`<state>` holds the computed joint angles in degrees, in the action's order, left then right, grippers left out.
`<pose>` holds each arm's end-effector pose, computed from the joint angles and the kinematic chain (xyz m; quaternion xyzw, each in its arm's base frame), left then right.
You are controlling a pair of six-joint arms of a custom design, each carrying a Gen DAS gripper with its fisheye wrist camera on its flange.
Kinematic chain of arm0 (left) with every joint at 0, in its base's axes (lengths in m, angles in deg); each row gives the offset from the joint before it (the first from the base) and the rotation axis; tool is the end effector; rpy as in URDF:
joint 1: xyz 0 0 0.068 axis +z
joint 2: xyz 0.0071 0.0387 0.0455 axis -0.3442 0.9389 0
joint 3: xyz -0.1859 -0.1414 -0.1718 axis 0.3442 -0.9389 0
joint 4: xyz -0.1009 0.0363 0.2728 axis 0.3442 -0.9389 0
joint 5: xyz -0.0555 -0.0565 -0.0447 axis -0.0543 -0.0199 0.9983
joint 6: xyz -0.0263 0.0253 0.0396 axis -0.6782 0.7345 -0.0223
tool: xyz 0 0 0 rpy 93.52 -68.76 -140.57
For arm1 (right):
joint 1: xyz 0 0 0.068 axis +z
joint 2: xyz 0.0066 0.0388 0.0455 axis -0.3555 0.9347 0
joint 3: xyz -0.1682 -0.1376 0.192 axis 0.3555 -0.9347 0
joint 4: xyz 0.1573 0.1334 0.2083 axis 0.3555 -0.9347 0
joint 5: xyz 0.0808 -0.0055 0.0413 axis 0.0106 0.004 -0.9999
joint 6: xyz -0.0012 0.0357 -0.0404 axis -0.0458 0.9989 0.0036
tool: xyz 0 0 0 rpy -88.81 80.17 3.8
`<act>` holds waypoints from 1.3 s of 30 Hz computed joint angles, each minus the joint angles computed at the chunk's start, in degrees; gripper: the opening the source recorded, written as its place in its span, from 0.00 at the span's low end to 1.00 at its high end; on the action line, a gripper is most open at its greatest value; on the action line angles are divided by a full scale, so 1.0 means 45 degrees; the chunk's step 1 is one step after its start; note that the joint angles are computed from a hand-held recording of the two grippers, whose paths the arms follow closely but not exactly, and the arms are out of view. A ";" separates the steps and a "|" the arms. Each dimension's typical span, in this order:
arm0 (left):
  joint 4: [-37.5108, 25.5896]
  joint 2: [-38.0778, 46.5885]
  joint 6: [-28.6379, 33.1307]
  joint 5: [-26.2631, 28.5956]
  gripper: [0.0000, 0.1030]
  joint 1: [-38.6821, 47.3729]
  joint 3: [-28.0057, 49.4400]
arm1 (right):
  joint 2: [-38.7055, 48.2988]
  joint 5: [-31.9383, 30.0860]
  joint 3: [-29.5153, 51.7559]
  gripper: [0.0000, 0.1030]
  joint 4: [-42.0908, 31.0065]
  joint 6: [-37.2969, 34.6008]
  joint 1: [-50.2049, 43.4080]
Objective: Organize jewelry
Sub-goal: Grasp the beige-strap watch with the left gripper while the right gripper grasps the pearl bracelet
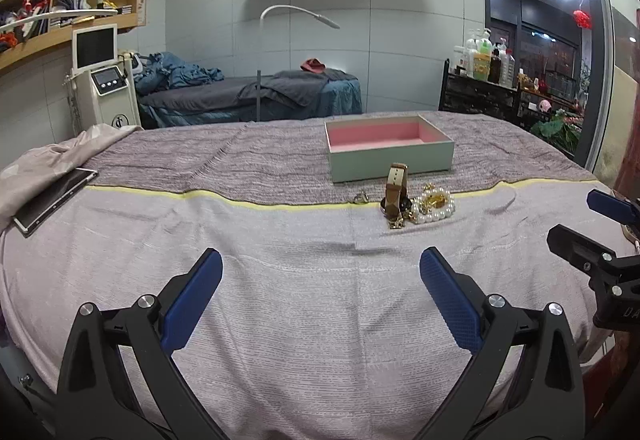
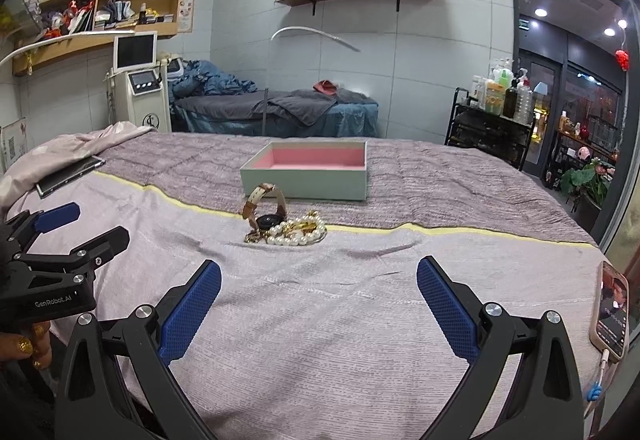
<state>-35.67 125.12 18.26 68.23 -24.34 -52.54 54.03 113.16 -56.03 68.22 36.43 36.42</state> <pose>0.1955 -0.0149 0.0709 0.0363 0.8653 -0.0242 0.4993 0.1599 0.2051 0.0726 -0.0798 0.8607 0.0217 0.5024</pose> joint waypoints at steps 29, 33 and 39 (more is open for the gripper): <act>-0.7858 0.5313 0.1134 0.4069 0.50 -0.0242 0.9286 | 0.3383 -0.7674 0.5301 0.57 -0.3680 -0.3928 -0.5895; -0.8306 0.5833 0.1318 0.3780 0.48 -0.0478 1.0138 | 0.3957 -0.8335 0.6223 0.44 -0.4399 -0.3876 -0.6174; -0.8784 0.6437 0.1393 0.3568 0.36 -0.0668 1.1034 | 0.4691 -0.9191 0.7299 0.33 -0.5214 -0.3455 -0.6525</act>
<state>-75.20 154.09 24.53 84.29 -27.35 -2.89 75.14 71.80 -23.19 44.76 20.88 7.06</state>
